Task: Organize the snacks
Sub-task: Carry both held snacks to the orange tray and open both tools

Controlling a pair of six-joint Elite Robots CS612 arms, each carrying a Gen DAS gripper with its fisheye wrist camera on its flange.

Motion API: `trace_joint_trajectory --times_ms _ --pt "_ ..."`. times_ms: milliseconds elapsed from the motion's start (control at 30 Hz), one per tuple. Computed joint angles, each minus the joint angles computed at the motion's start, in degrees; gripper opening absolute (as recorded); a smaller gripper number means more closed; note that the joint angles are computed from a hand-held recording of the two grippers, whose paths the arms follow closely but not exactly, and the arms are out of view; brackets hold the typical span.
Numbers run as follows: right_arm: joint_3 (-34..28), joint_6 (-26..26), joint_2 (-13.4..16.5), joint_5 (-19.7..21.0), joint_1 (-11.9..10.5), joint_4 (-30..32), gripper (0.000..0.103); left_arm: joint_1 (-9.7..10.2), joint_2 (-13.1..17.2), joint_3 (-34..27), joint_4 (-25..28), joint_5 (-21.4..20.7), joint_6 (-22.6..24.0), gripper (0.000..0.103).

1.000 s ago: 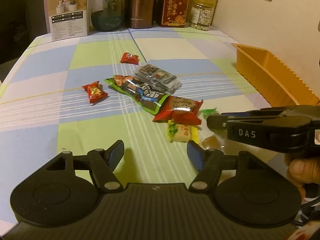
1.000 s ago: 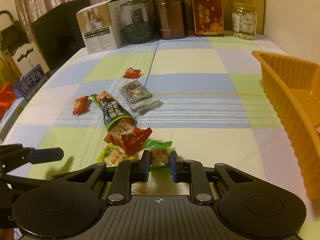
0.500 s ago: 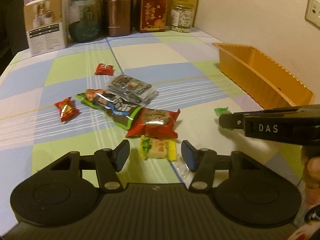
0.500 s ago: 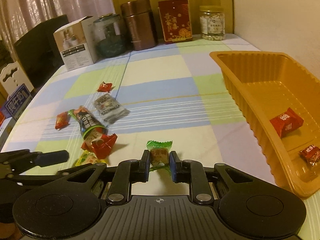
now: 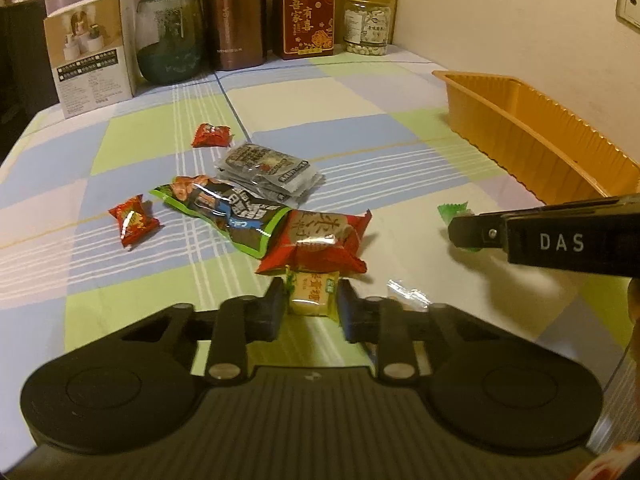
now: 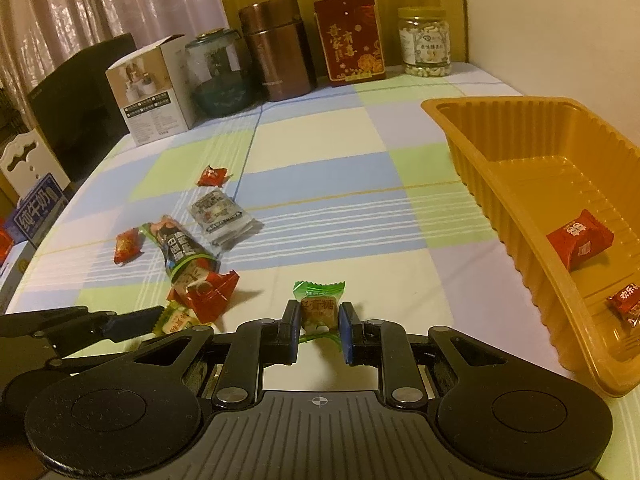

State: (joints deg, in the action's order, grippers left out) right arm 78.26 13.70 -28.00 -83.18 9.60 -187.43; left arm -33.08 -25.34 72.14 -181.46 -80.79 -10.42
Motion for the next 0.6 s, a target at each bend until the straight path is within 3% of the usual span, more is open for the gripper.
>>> trace_joint_trajectory --times_ms 333,600 --pt "1.62 -1.4 -0.9 -1.0 0.22 -2.93 0.021 -0.47 -2.47 3.9 -2.19 2.19 -2.61 0.023" --pt "5.97 -0.72 -3.91 -1.37 -0.03 -5.17 0.021 -1.59 -5.21 7.33 -4.41 3.74 -4.03 0.023"
